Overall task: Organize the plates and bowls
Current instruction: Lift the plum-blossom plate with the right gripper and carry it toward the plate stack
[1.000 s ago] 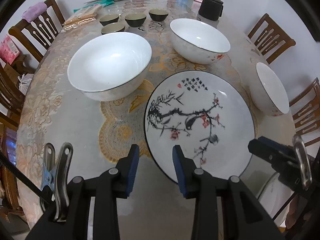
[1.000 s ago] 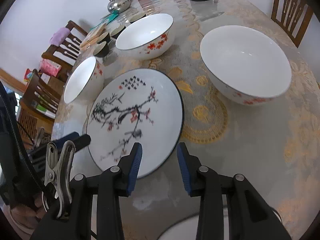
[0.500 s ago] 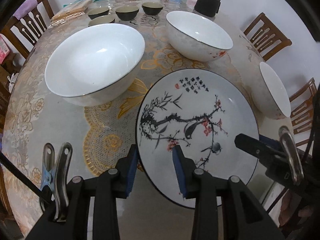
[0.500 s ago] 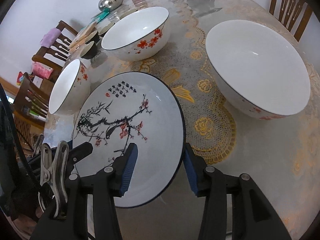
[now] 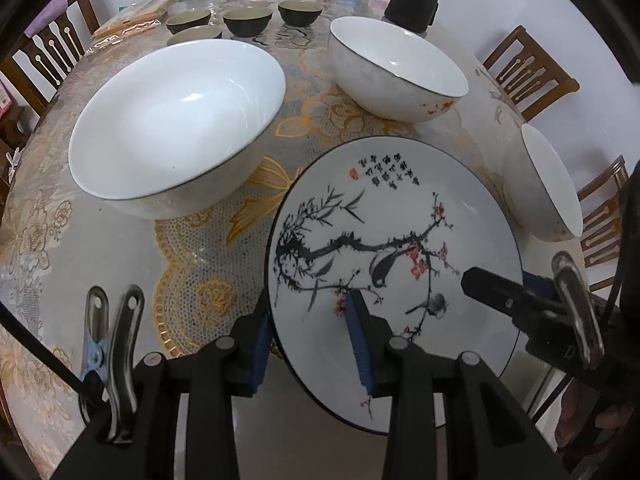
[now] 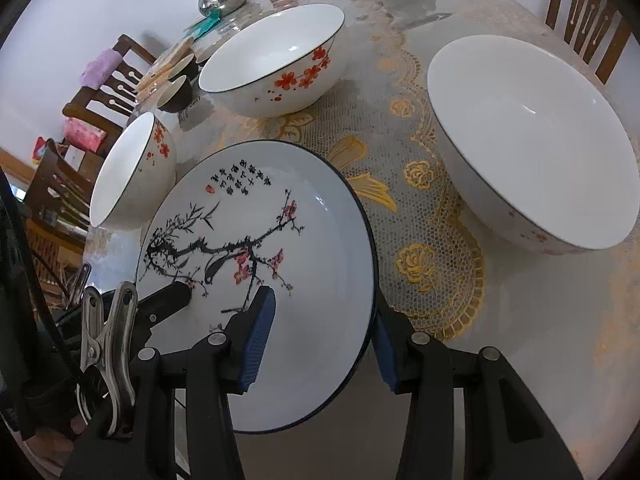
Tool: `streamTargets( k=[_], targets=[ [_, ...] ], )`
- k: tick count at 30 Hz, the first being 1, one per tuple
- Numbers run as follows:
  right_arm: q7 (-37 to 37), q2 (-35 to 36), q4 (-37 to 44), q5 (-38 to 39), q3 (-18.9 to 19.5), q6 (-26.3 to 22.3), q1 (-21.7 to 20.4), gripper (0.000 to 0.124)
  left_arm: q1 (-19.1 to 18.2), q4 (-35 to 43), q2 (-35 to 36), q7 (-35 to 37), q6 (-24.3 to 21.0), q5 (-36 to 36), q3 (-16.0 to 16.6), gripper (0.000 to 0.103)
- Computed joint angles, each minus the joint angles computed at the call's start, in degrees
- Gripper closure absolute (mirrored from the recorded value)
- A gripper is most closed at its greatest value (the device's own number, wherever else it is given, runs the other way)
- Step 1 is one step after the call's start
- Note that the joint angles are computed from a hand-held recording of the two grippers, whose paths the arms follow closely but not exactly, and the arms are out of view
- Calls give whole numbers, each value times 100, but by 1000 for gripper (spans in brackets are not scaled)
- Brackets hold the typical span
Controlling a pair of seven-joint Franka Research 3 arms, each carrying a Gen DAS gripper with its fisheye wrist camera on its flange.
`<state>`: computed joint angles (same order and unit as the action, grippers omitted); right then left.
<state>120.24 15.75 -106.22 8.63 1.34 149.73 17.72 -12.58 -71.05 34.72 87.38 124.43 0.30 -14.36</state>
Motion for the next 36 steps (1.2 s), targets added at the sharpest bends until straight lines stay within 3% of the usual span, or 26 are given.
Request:
streamTargets(
  k=[5,12,14,16,18,30,36],
  targets=[
    [-379,-16,-113,471,127,265,-160,71,12,22,34,27,46,-25,-17,65],
    [-548,63,17,611,85,192,-169,72,-51,-38,22,155,227,153,19,61],
    [-179,66,26,124,-106,157,20,81,-40,-45,17,121,230,129,16,61],
    [203,23,-49,-252,-240,172,126,98,-31,-70,7,115,259,117,9,61],
    [119,-40,-201,39,-106,350,-33,102,-42,-94,2,118,304,135,9,61],
    [131,-360,-512,78,14,310,-42,103,208,-750,-475,24,226,-269,-80,63],
    [277,-594,-729,-75,78,353,40,103,276,-1388,-987,50,460,-338,-60,63]
  ],
)
